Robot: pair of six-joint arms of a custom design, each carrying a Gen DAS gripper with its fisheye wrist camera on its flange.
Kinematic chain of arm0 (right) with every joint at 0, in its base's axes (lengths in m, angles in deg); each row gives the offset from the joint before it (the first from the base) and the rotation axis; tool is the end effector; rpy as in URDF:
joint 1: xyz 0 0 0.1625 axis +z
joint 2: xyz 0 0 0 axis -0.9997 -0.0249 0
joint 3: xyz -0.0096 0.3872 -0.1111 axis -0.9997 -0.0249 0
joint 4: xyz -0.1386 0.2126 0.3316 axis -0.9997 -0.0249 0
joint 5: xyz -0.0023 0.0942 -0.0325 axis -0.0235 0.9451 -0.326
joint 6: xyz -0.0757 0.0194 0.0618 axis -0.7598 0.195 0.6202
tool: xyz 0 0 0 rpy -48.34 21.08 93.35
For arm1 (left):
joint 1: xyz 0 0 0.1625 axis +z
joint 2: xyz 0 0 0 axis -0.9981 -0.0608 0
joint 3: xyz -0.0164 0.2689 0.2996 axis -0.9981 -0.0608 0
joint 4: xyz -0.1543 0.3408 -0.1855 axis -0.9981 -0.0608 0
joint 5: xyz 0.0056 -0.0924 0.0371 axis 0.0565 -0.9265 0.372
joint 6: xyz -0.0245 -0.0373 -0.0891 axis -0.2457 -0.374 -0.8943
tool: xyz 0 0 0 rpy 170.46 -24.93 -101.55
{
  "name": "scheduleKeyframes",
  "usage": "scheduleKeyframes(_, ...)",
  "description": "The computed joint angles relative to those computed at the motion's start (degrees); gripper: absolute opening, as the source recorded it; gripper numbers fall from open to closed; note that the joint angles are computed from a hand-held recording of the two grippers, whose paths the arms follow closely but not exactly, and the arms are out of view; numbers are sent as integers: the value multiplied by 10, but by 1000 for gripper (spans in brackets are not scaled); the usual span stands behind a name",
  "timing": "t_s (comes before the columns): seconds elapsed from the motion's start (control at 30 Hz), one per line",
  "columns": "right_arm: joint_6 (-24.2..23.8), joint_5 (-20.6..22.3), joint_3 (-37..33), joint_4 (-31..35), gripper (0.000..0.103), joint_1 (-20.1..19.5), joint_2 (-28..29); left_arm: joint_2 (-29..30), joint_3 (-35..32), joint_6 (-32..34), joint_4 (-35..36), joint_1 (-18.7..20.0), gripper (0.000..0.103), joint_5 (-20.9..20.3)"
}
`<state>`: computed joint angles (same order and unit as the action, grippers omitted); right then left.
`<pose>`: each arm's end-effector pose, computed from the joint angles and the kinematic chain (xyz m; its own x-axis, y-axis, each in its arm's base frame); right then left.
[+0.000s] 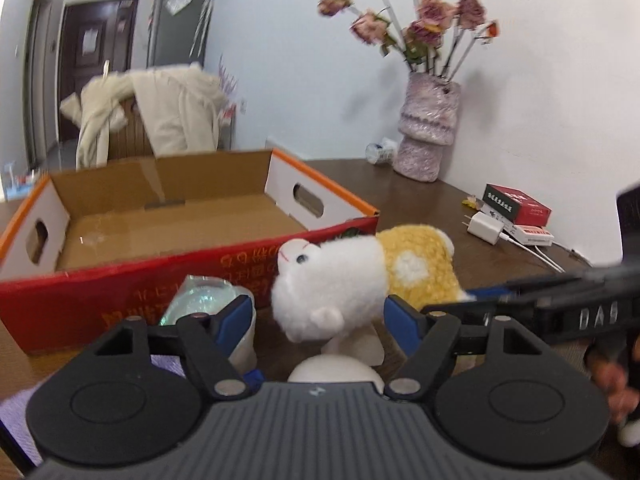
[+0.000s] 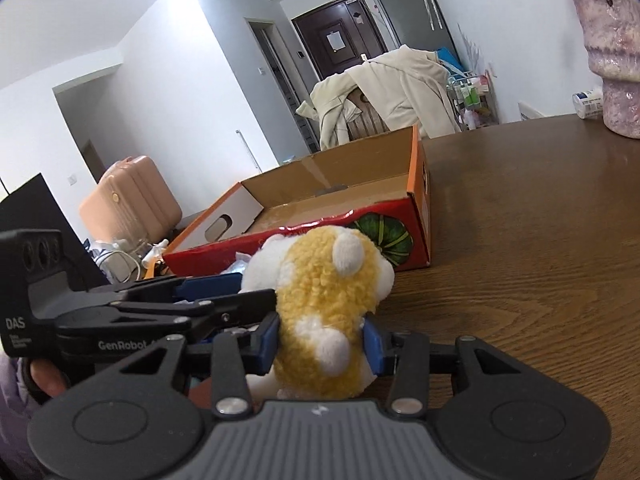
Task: Organize soft objects
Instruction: 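Carry the plush toy with both grippers into the cardboard box and open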
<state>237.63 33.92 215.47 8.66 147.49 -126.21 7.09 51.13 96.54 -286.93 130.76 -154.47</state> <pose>0.0145 -0.2841 0.1965 -0.9385 0.0688 0.3383 -0.2648 0.4856 -0.8331 -0.2274 -0.4317 -0.0107 -0.4697 0.8287 -0.3043 0.8603 0.3524 -0.3683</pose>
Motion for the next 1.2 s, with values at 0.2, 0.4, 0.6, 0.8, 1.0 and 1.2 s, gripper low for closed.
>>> scheduleKeyframes(0.2,-11,-7,-2,32,42,18,-15,-13,44,53,-73,-7,65,-5)
scheduleKeyframes(0.4,-21,11,-5,77,42,58,-25,-37,105,132,-153,-15,59,-18)
scheduleKeyframes(0.6,-9,36,-15,105,42,98,3,-83,147,106,-144,-7,50,-22)
scheduleKeyframes(0.8,17,34,-10,78,44,98,41,-95,165,69,-130,6,43,-9)
scheduleKeyframes(1.0,1,127,26,-51,49,171,62,-99,151,41,-104,20,42,-15)
scheduleKeyframes(1.2,-57,266,49,-183,49,269,110,-107,145,23,-88,22,42,-15)
